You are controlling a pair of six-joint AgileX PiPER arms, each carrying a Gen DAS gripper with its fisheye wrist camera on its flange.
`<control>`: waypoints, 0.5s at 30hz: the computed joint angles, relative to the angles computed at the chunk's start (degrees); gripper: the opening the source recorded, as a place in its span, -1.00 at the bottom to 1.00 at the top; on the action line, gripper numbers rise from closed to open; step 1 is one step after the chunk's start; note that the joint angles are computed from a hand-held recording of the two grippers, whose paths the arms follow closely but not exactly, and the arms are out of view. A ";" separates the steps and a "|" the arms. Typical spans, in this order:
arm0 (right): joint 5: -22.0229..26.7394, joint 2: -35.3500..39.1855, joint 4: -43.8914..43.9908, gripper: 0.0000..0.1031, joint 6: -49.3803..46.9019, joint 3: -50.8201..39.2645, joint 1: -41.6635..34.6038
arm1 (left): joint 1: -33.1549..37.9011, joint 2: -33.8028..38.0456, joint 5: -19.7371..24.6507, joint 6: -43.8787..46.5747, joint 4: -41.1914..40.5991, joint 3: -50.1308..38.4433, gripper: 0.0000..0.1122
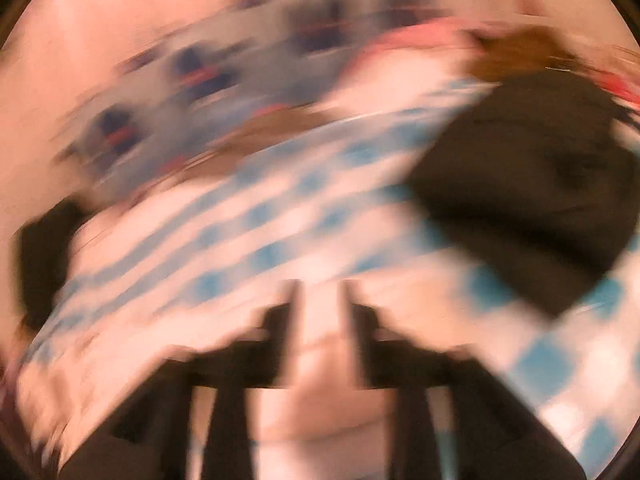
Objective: Fold large clothes
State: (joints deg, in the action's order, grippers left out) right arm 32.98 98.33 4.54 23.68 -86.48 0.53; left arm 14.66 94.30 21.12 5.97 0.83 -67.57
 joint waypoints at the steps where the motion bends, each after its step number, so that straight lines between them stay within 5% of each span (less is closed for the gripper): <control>1: -0.82 -0.07 5.73 0.74 -3.84 0.31 3.78 | 1.63 -0.68 0.24 2.10 -1.91 -0.53 0.70; 4: -1.74 1.79 21.77 0.74 -16.91 0.24 16.98 | 10.24 -3.05 1.76 13.42 -12.90 -2.58 0.70; 7: 0.37 6.05 26.72 0.74 -20.16 -2.30 27.45 | 23.18 -1.65 10.04 27.64 -28.65 -7.49 0.70; 12: 0.18 1.85 19.72 0.74 -10.29 6.93 36.45 | 41.73 5.55 32.01 44.69 -38.96 -16.50 0.70; 15: -2.72 -6.87 28.69 0.74 -11.86 22.10 34.86 | 50.80 8.33 44.59 53.60 -41.25 -18.46 0.70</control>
State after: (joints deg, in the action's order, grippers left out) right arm 30.26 91.45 33.23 11.82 -64.39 35.38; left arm 65.46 102.64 65.71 59.57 -40.42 -86.03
